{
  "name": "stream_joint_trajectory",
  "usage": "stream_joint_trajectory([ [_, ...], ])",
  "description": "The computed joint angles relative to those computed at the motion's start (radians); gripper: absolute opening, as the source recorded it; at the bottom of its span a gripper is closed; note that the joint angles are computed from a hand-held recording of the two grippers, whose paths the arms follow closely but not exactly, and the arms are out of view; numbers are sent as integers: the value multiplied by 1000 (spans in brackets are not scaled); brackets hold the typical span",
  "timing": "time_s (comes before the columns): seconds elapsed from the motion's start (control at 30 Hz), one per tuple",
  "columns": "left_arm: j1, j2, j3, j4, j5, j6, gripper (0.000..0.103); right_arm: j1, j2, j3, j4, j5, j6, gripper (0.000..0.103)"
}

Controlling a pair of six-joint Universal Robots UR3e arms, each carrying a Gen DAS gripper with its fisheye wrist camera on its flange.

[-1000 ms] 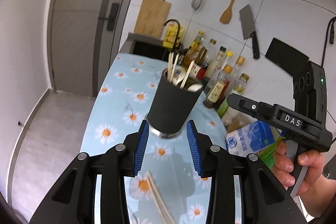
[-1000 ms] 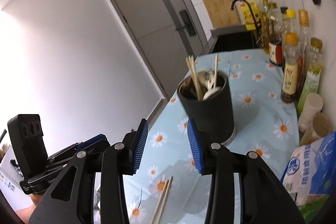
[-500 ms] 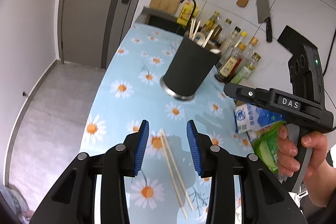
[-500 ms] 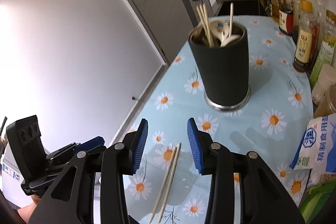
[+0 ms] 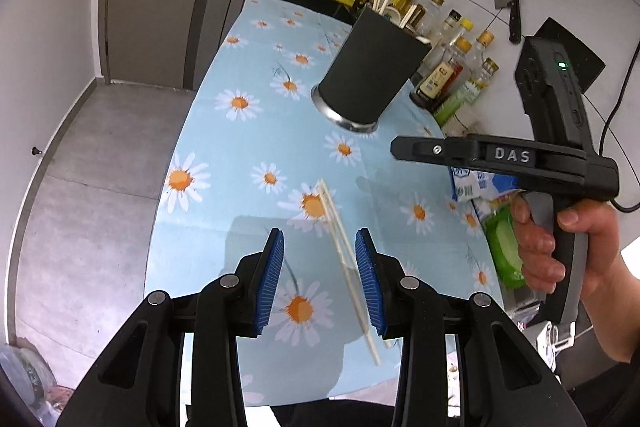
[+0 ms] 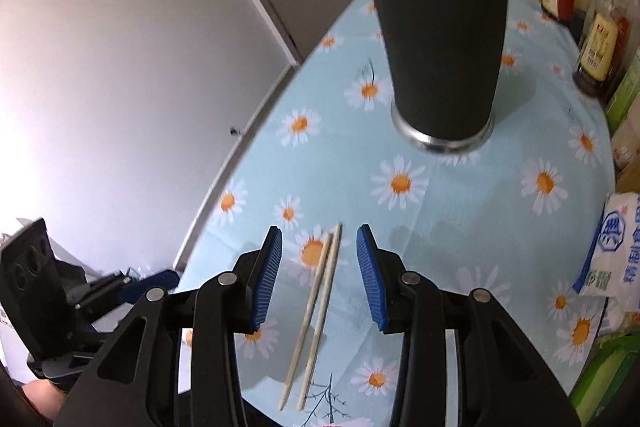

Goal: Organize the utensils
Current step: 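Close the right tool on one of the two remaining chopsticks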

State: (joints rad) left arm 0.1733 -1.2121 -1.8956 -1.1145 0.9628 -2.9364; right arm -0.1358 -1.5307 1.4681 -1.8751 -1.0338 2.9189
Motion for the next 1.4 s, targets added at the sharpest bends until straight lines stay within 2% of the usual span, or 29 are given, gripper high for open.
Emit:
stream_joint_trajectory([
  [0.2, 48, -12, -7, -67, -20, 71, 36, 87, 96, -79, 79, -113, 52, 40],
  [0.3, 61, -10, -17, -83, -22, 99, 36, 119, 163, -156, 157, -154, 68, 34],
  [0.5, 92, 3, -39, -145, -45, 139, 36, 151, 290, -296, 292, -186, 110, 30],
  [0.63, 103, 5, -41, -166, -54, 164, 36, 186, 360, -377, 348, -227, 132, 21],
  [0.77, 125, -7, -30, -183, -62, 177, 36, 206, 417, -447, 412, -250, 168, 18],
  [1.03, 136, -33, -15, -222, -78, 237, 36, 260, 483, -563, 467, -319, 218, 15],
  [1.27, 134, -59, -5, -215, -104, 263, 36, 363, 540, -644, 469, -401, 319, 15],
  [1.4, 150, -62, 11, -260, -121, 312, 36, 396, 577, -700, 490, -428, 369, 10],
])
